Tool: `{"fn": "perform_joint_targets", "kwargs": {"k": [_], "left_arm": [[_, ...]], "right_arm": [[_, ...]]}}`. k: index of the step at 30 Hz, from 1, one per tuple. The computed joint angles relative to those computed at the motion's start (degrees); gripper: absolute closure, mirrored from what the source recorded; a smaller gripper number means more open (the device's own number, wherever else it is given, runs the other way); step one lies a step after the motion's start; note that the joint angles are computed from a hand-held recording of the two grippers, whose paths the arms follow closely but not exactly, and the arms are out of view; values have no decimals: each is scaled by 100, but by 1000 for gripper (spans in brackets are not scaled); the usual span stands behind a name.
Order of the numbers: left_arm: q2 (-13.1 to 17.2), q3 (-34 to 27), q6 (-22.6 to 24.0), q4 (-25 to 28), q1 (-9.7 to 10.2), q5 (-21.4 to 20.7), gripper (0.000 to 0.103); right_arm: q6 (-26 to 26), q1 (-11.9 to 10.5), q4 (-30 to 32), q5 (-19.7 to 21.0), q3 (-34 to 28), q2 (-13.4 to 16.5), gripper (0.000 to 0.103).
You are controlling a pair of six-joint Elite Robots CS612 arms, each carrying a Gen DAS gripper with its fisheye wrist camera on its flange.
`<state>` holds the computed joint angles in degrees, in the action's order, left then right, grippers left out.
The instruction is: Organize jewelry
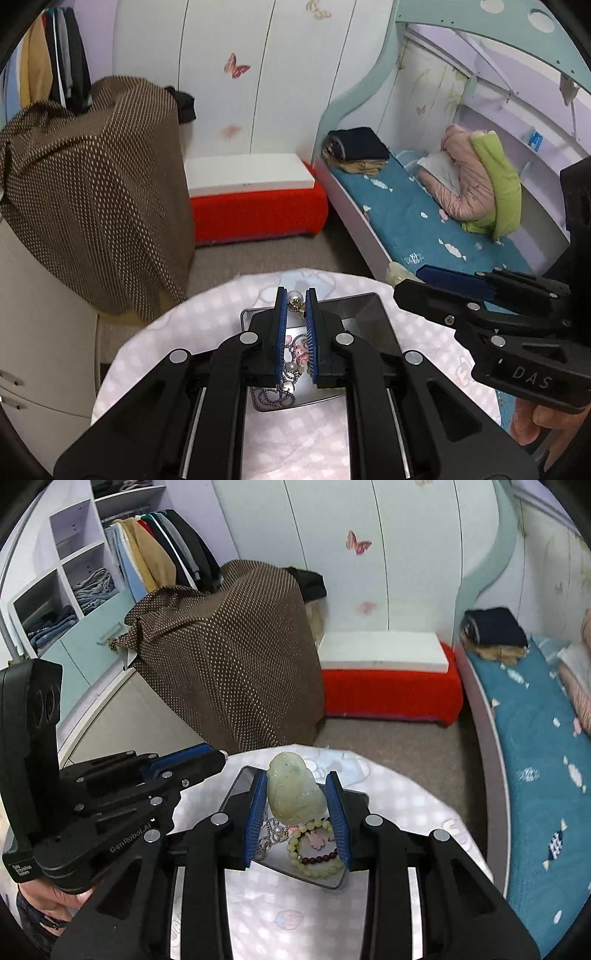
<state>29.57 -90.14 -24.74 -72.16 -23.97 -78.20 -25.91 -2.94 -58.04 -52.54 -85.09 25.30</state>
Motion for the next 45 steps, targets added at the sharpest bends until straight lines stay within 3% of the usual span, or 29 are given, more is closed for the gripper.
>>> {"fn": "perform_joint_targets", "kwargs": {"k": [4, 5, 6, 9, 10, 11, 12, 14, 16, 17, 28, 39, 45], "left_arm": [[5, 55, -136, 30, 51, -37, 92], [0, 60, -167, 52, 65, -46, 83], [2, 51, -186, 53, 73, -44, 65], [42, -58, -217, 48, 57, 106, 44], [49, -100, -231, 74, 46, 183, 38], [52, -140, -262, 97, 26, 295, 26], [65, -198, -287, 120, 5, 425, 19], [91, -333, -320, 181, -49, 641, 13], [114, -482, -322, 267, -113, 916, 12], [120, -545, -321, 315, -145, 1044, 9], [333, -1623, -183, 727, -664, 2356, 6], [503, -2772, -629, 1358, -1610, 3790, 5], [582, -3197, -930, 1922, -2063, 4314, 5]], "right_arm": [[122, 7, 69, -7, 76, -3, 72], [187, 0, 69, 27, 89, -2, 72], [246, -11, 89, 61, 92, -2, 72], [335, -22, 98, 74, 91, -4, 70], [380, -32, 76, 83, 62, 4, 61], [416, -38, 36, 97, 40, 11, 48], [454, -50, -10, 121, -1, 28, 41], [560, -84, -119, 183, -112, 67, 24], [740, -104, -322, 177, -217, 114, 9], [803, -119, -387, 184, -261, 131, 8], [849, -346, -211, 350, -1030, 252, 8], [901, -746, -190, 770, -2483, 678, 8], [806, -969, -107, 835, -3187, 959, 8]]}}
